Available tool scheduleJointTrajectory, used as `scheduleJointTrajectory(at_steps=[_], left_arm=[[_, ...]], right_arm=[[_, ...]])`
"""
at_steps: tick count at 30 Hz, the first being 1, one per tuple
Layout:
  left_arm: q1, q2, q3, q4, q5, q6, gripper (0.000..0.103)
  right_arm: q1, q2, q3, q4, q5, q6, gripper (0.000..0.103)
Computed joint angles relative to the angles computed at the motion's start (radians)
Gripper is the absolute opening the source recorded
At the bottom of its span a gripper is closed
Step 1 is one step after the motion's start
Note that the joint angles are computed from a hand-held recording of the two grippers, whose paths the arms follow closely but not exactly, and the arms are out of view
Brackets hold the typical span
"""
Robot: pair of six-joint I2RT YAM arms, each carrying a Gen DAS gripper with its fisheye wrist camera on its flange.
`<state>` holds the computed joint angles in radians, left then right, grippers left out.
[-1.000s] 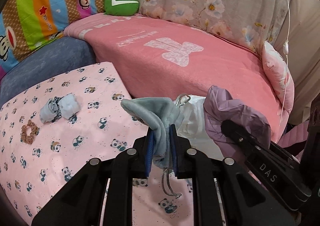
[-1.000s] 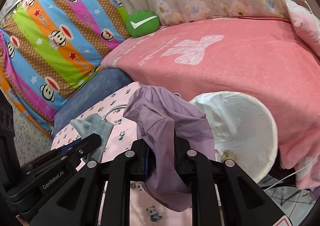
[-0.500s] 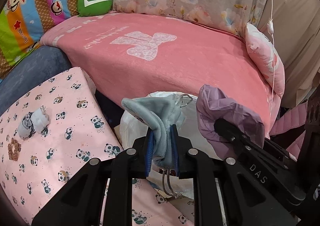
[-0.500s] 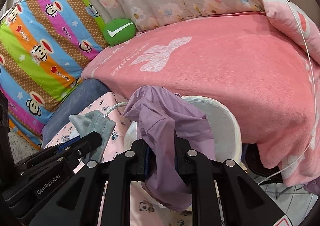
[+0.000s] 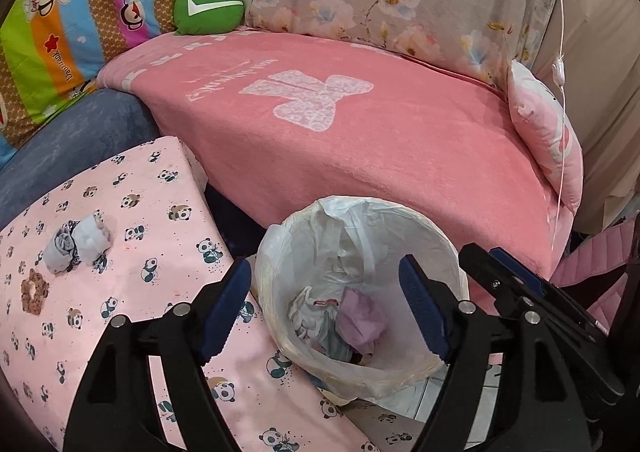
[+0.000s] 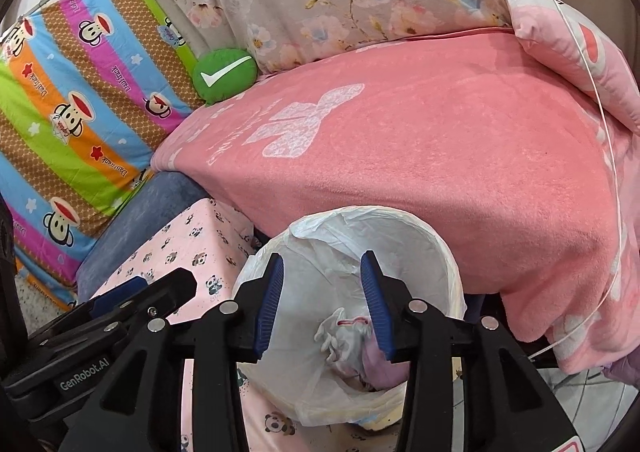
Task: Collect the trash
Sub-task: 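Carry the pouch and lavender cloth into the wastebasket and open both grippers, then move both grippers back to the remaining items on the cushion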
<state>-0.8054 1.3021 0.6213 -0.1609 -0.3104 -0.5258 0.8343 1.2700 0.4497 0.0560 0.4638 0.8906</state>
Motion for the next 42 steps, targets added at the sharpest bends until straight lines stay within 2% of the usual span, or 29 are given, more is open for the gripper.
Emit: scheduleJointTrajectory(at_steps=[13, 24, 34, 42], left_arm=[[0.051, -0.136, -0.075, -0.06, -0.016, -0.017, 0.073], [0.182, -0.319, -0.18, -0.132, 0.006, -0.012, 0.073], [0.373, -0.53, -0.267, -0.229, 0.082, 0.058, 0.073], [0.636, -0.678, -0.328, -0.301, 0.206, 0.193, 0.073]], right_arm=[[0.082, 0.039, 0.082, -0.077, 0.037, 0.006, 0.042], [0.199, 0.182, 0.234, -0.146, 0.068, 0.007, 0.042], [0.289, 0.34, 0.405, -0.193, 0.085, -0.003, 0.042], [0.337, 0.464, 0.553, -0.238, 0.081, -0.025, 0.042]])
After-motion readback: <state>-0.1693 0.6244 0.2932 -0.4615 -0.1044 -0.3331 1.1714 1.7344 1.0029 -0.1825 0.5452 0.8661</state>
